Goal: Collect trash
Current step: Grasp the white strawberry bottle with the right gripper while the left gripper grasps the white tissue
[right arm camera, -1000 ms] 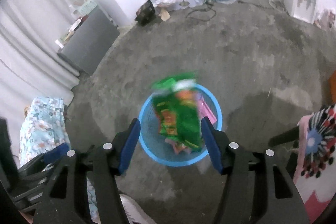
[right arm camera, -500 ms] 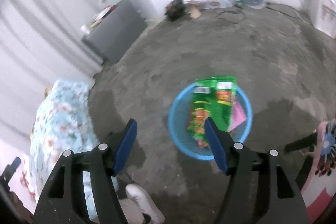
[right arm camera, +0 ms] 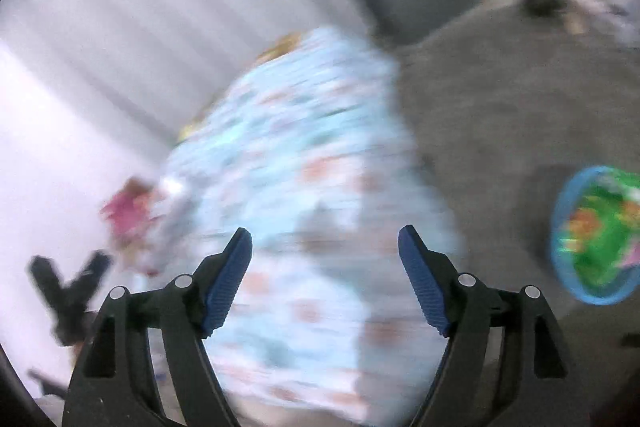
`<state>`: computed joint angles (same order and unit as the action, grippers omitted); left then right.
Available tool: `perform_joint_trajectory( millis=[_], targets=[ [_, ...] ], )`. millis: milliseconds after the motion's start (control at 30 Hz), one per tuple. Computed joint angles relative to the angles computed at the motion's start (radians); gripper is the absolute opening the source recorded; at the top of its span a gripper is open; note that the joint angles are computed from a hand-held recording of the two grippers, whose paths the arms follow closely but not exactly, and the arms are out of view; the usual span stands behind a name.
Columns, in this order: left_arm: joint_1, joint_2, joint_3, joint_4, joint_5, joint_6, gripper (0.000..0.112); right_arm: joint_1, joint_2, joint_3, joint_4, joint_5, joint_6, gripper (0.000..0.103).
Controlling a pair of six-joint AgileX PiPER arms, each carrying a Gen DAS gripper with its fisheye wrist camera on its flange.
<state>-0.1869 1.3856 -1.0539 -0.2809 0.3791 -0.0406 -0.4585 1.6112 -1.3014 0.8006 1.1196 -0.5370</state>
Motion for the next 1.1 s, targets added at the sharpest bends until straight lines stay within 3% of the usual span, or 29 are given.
perform_joint_trajectory(
  millis=[200, 400, 533, 700, 767, 800, 833, 933, 1100],
  targets=[
    [0.195, 0.001, 0.087, -0.274, -0.004, 0.258, 0.089, 0.361, 0.179, -0.093, 0.128, -0.049, 0.183, 0.075],
    [0.337, 0.015, 0.151, -0.512, 0.013, 0.486, 0.089, 0.59, 0.362, -0.273, 0.091, -0.121, 0.39, 0.075],
    [0.386, 0.041, 0.17, -0.646, 0.014, 0.607, 0.089, 0.661, 0.445, -0.37, 0.034, -0.165, 0.547, 0.075],
    [0.414, 0.049, 0.176, -0.736, 0.035, 0.684, 0.089, 0.712, 0.466, -0.379, 0.017, -0.28, 0.644, 0.076],
    [0.416, 0.048, 0.181, -0.764, 0.042, 0.711, 0.089, 0.731, 0.48, -0.397, -0.014, -0.316, 0.686, 0.073],
    [0.414, 0.048, 0.182, -0.765, 0.042, 0.713, 0.089, 0.737, 0.482, -0.4, -0.03, -0.328, 0.707, 0.066],
    [0.412, 0.048, 0.183, -0.768, 0.042, 0.717, 0.089, 0.738, 0.487, -0.405, -0.04, -0.329, 0.724, 0.061],
    [0.408, 0.046, 0.185, -0.781, 0.053, 0.724, 0.089, 0.733, 0.52, -0.441, 0.008, -0.302, 0.681, 0.06],
    [0.403, 0.06, 0.167, -0.787, 0.08, 0.741, 0.089, 0.62, 0.492, -0.394, 0.134, -0.113, 0.481, 0.06]
  ],
)
